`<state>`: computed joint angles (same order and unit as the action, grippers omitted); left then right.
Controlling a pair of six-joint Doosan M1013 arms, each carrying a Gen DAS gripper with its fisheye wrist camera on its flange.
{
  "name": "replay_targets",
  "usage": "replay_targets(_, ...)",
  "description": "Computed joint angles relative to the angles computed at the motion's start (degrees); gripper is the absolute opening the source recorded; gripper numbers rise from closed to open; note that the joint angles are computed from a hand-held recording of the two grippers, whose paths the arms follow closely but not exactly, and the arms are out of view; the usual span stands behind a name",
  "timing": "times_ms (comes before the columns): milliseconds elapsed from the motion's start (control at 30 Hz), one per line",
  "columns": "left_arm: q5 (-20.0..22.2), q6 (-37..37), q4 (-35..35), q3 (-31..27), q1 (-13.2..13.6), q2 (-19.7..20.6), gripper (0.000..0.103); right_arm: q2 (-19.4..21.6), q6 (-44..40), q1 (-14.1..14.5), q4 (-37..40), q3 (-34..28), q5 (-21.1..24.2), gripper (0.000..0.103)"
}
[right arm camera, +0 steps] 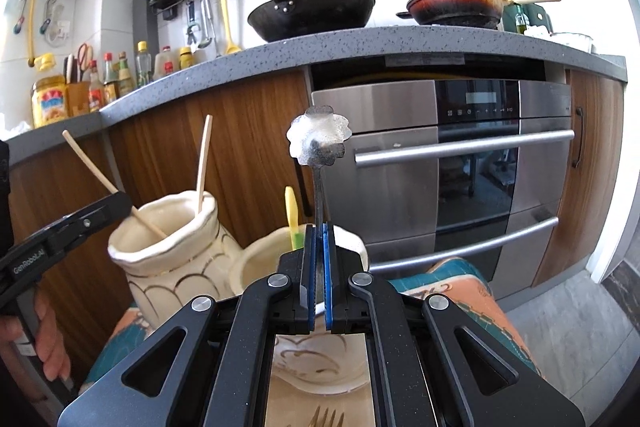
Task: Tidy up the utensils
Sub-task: 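Drop the chopstick in the tall cup while the right tool drops the spoon, then move both open tools back over the remaining utensils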
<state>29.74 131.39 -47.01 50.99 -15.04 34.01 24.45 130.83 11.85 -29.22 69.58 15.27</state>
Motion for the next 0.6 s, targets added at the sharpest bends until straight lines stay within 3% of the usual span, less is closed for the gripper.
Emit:
replay_targets(200,-1.5,1.2,0.5,0.7,-0.3,-0.3,0.005,-0.2,-0.6,-0.2,1.4,0.4,-0.3,0.004)
replay_targets(300,-1.6,1.9,-0.2,0.9,-0.3,-0.3,0.012,-0.1,-1.1,-0.4,2.2,0.3,-0.2,0.007)
replay_targets(400,-2.1,1.7,-0.3,1.2,-0.4,-0.5,0.031,-0.2,-0.4,-0.5,2.5,0.5,-0.5,0.025)
replay_targets(500,-3.2,3.0,-1.6,1.9,-0.3,-0.9,0.033,-0.4,2.5,-0.5,0.0,0.8,-0.9,0.033)
replay_targets(600,-4.4,4.8,-3.9,2.9,-0.2,-1.4,0.049,-0.8,4.1,-0.5,-1.1,1.3,-2.1,0.044)
